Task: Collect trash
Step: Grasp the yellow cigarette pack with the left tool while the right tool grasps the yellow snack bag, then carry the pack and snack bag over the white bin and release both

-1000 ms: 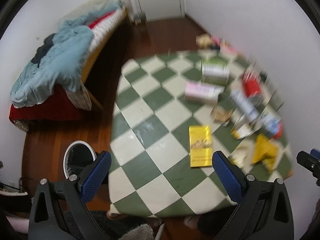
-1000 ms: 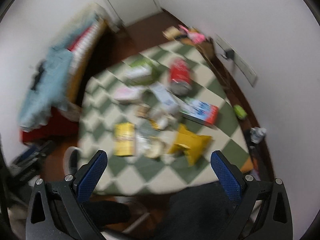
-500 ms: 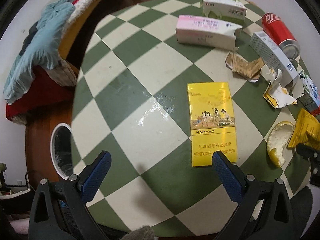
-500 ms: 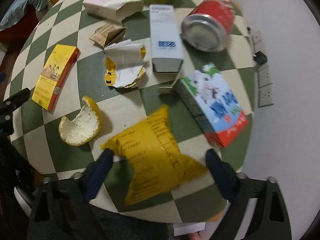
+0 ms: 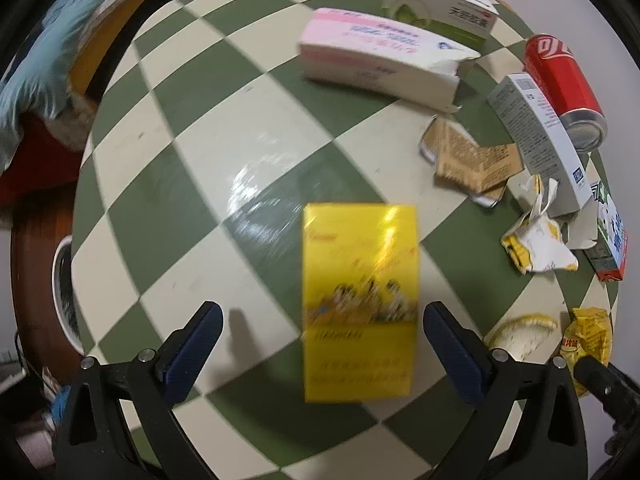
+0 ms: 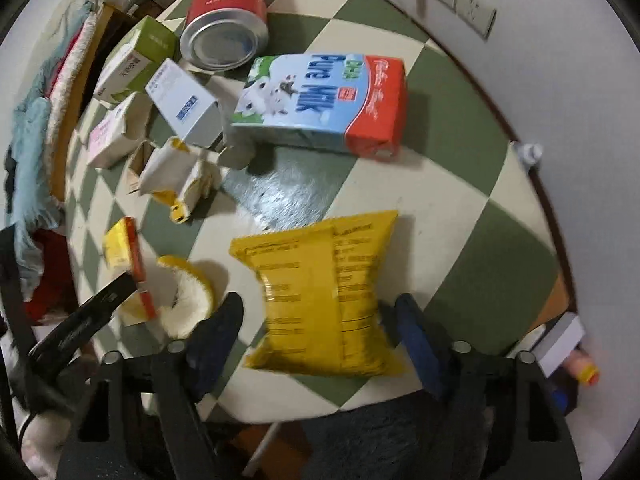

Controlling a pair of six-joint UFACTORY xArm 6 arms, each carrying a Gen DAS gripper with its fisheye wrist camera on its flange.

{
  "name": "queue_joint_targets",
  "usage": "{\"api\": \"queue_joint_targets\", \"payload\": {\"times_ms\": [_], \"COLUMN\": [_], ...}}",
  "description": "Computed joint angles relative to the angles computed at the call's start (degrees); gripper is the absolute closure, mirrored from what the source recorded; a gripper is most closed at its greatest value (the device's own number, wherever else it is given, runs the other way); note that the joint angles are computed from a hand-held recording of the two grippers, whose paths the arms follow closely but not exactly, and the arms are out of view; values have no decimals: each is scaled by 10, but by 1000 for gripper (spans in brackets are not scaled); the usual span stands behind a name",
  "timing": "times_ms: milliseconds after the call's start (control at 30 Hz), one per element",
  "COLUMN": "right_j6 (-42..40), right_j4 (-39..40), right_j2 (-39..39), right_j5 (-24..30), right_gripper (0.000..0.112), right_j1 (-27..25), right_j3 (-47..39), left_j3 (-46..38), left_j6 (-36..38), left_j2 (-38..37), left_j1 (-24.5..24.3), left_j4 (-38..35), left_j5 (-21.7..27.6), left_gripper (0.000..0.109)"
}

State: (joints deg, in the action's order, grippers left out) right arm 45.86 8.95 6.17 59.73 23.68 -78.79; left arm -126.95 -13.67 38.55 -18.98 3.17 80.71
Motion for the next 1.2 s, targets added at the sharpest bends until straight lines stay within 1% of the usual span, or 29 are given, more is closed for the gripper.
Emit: {"api": "queue_joint_targets", "payload": {"times_ms": [67,100,167,200,233,267,300,333,367,400,467,600,700,933,1033,1100,1200], "right_j6": [-15,-26,-43,-49,-58,-58,-55,-51,-46,-44,-41,-36,-18,19,28,31,25], "right_j4": [-23,-31,-43,-45,-42,-44,-46,-44,-57,-66,-76,-88,-89,-131,-149,-159,-166], "right_j2": [3,6,33,39,63,74,81,100,110,109,104,80,66,46,55,67,103], "right_j5": [14,22,54,66,81,96,100,101,115,114,112,97,82,58,59,61,71], "right_gripper": [33,33,33,33,33,33,39,46,54,61,64,71,72,72,72,73,73], "right_j1": [6,8,8,8,3,4,6,10,14,15,17,17,25,57,74,86,101], "right_j3": [-13,-21,-58,-67,-99,-113,-119,-136,-149,-150,-143,-117,-109,-128,-167,-199,-274], "left_j3": [-13,1,14,26,34,43,57,60,39,43,51,86,120,202,215,229,225], "left_j6": [7,7,10,13,14,13,12,11,6,5,1,-10,-21,-32,-28,-17,-7], "left_j2": [10,2,-8,-15,-21,-26,-33,-36,-22,-25,-37,-65,-88,-198,-229,-252,-266], "left_j1": [-3,-2,-2,-5,-8,-12,-13,-14,-19,-21,-26,-31,-37,-32,-18,2,27], "left_j4": [7,1,-13,-12,-9,-2,0,0,3,8,18,29,40,62,65,56,46], "left_j5": [-2,-17,-28,-38,-43,-48,-56,-55,-51,-52,-47,-66,-100,-152,-167,-180,-193], "left_gripper": [25,30,47,53,55,55,55,56,56,56,56,56,56,56,56,56,56]}}
